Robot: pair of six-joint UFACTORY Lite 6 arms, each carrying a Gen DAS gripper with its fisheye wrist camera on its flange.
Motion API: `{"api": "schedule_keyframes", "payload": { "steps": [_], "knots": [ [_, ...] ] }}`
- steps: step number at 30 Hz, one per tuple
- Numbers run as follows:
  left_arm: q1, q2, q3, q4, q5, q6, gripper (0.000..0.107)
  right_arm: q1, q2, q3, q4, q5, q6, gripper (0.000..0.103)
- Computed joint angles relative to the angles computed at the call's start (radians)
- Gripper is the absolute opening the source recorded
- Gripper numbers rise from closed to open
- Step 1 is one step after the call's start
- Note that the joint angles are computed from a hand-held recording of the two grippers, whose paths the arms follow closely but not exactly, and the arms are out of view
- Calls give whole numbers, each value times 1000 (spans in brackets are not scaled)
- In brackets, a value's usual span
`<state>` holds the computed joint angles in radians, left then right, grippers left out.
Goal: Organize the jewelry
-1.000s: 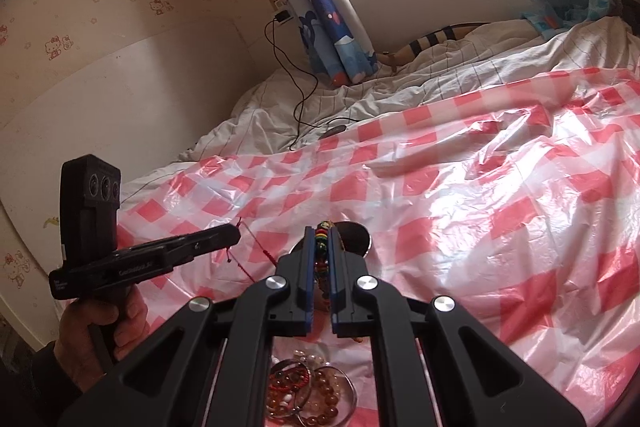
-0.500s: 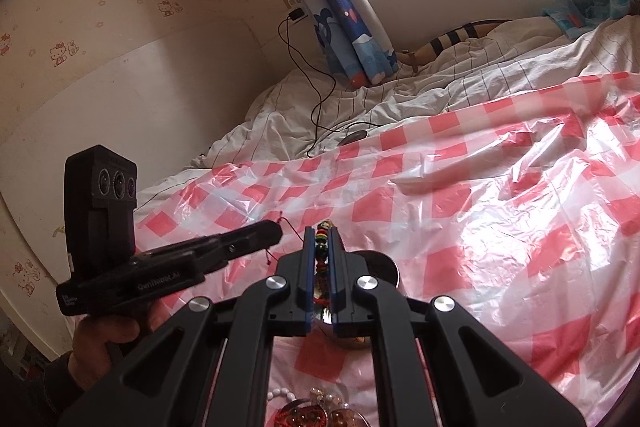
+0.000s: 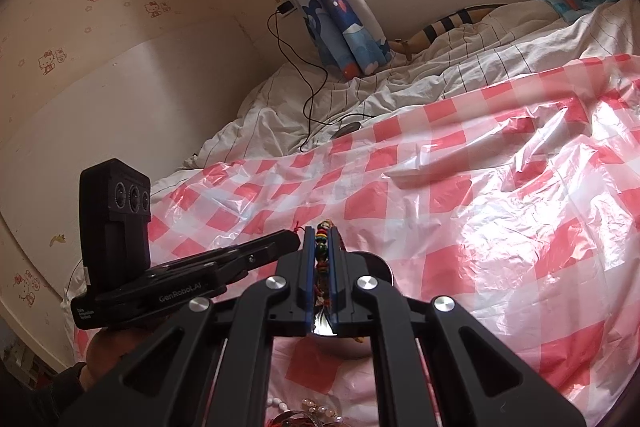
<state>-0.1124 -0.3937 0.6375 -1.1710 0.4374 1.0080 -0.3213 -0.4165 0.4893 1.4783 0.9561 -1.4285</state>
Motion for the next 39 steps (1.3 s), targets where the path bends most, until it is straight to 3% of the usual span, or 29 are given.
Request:
{"api": "schedule_keyframes", "payload": {
  "steps": [9, 16, 20, 23, 26, 30, 33, 34, 36, 39],
  "knots": [
    [7, 88, -12, -86, -23, 97, 4, 47, 30, 6, 30, -30, -18, 7],
    [40, 159, 15, 20, -2, 12, 5, 104, 70, 12, 79, -48, -34, 7],
    [112, 104, 13, 94, 33, -55, 29, 116, 129, 30, 119, 2, -31, 7],
    [169, 94, 20, 105, 74, -53, 37, 121, 241, 53, 157, 51, -38, 7],
    [195, 117, 31, 82, 92, -24, 39, 163, 314, 69, 174, -19, -56, 7],
    [181, 148, 33, 58, 86, -1, 39, 260, 387, 106, 120, -219, -28, 8],
    [179, 128, 28, 62, 86, -9, 43, 317, 383, 110, 94, -310, -31, 10],
    [186, 117, 24, 62, 90, -12, 44, 338, 362, 105, 89, -342, -27, 13],
    [215, 96, 23, 65, 105, -20, 47, 366, 294, 73, 123, -388, -65, 39],
    [283, 72, 24, 60, 147, -13, 49, 385, 205, 25, 211, -416, -165, 41]
  ]
}}
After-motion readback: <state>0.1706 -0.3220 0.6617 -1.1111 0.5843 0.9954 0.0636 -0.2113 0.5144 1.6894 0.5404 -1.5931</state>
